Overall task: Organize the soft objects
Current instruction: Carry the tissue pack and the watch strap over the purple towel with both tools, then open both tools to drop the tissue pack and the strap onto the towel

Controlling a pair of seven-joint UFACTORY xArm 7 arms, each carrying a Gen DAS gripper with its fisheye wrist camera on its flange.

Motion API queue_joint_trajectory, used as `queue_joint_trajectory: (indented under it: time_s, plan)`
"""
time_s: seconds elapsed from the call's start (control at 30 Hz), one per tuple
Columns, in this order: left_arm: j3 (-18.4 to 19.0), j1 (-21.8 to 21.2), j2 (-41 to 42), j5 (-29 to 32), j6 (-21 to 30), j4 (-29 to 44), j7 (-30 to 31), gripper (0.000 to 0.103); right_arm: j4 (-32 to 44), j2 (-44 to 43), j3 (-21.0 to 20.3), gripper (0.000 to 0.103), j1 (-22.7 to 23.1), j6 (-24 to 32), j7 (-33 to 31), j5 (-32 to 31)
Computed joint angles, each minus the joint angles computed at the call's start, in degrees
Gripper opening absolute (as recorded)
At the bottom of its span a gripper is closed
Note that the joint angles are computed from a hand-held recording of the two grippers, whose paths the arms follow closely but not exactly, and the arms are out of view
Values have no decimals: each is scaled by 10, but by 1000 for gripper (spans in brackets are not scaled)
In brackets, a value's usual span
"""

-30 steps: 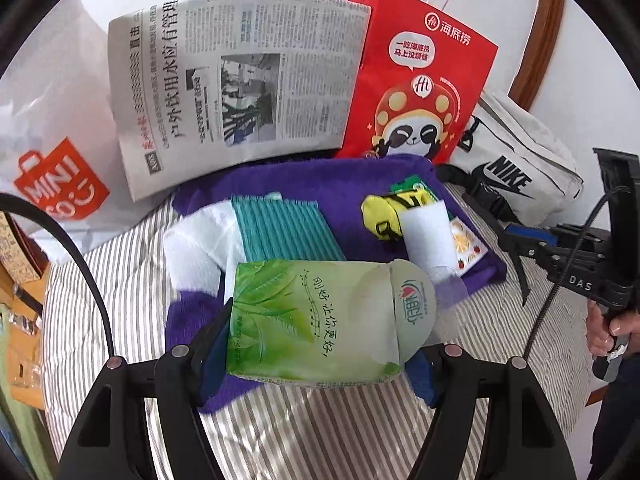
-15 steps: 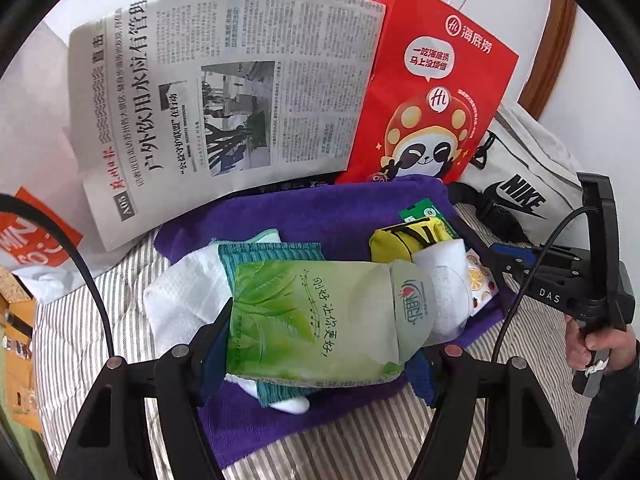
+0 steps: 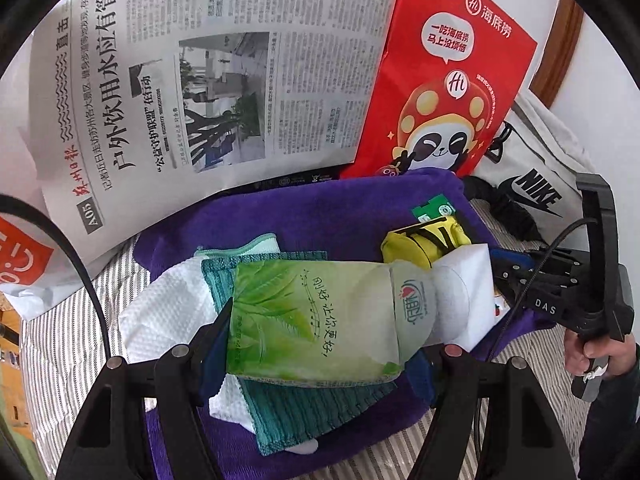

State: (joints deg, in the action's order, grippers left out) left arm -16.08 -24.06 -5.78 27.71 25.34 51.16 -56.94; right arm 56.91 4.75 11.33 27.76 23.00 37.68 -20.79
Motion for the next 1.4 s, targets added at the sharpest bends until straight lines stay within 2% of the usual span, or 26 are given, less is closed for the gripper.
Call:
queue_joint_trajectory:
  time_s: [0.37,0.47,0.5,0.53,0.67,0.8,1.0,1.4]
  plan:
    - [17,-18,60,16,17,66,10,71,-4,15,-5,25,0,-29,-22,17]
    - [25,-28,85,43,34,95,5,71,-7,14,-4,36,-2,-36,-31,31]
    - [28,-30,92,41,33,100,12,71,-8,14,-3,43,-4,-40,-38,42]
    - [31,-33,101,37,37,108,17,71,-11,12,-3,46,-4,-45,-41,46]
    - [46,-47,131,38,48,132,22,71,-17,4,-2,49,-5,-54,-46,56]
    - [57,-58,143,46,58,141,21,71,-26,-10,-2,56,-3,-61,-30,42]
    - [65,-67,155,48,66,150,23,72,-31,-27,2,56,-9,-67,-11,36]
    - [70,-79,174,44,90,168,33,73,-34,-43,18,56,-12,-58,-39,77]
